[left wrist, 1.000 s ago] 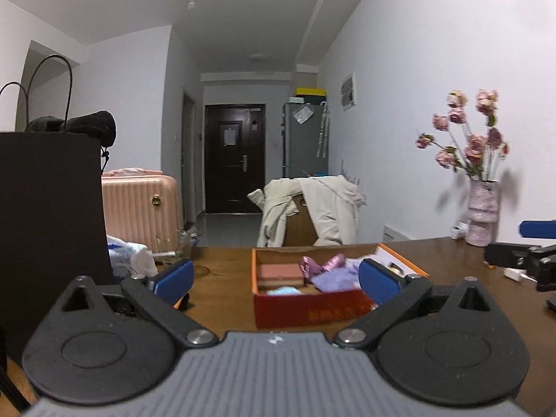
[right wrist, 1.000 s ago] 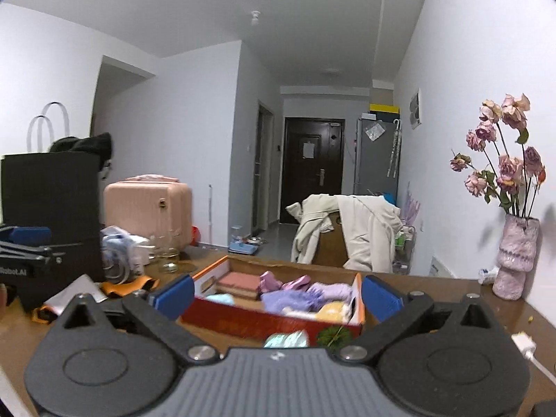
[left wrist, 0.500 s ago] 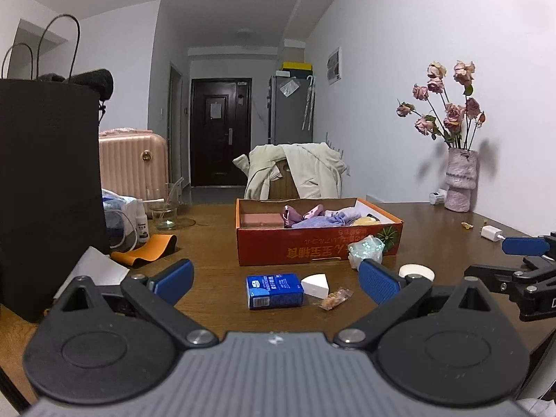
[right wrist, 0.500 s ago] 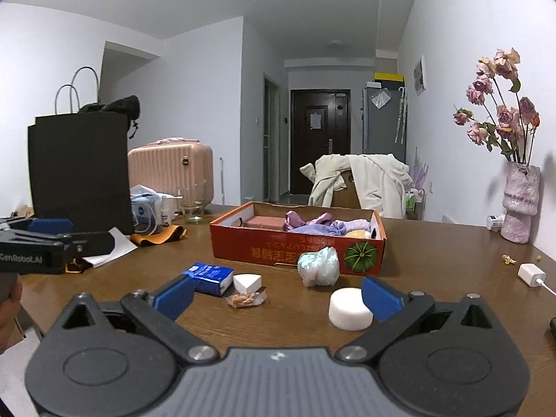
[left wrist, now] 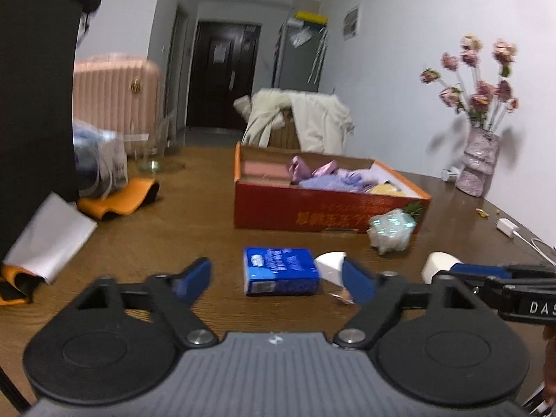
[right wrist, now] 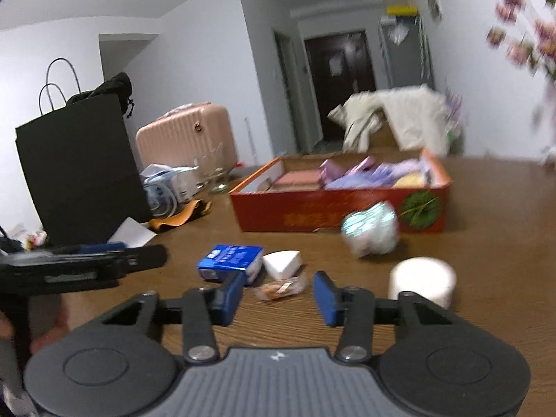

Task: Organize soft objects
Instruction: 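Lower both grippers onto the blue tissue pack and close on it, then lift the blue tissue pack with both grippers and carry it over the box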

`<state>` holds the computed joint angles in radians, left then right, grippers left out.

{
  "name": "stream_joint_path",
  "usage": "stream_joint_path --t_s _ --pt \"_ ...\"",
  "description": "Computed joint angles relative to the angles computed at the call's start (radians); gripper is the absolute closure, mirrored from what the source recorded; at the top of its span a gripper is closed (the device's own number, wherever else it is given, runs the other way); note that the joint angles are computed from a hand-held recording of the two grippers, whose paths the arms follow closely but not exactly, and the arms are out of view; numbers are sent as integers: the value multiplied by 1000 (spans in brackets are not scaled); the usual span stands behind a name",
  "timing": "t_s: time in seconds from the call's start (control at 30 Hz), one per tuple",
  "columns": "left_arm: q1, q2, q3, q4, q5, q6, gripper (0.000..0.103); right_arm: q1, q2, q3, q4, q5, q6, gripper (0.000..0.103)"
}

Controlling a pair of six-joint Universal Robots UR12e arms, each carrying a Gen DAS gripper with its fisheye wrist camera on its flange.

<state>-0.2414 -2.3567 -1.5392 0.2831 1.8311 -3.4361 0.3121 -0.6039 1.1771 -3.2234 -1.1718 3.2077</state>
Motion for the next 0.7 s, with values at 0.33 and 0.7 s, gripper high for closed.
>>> stream_joint_path --t_s 0.33,0.7 --pt "82 -52 98 -169 -174 -114 64 30 197 -377 281 68 97 70" --pt "112 -75 123 -172 -320 -160 78 50 263 -506 379 16 55 84"
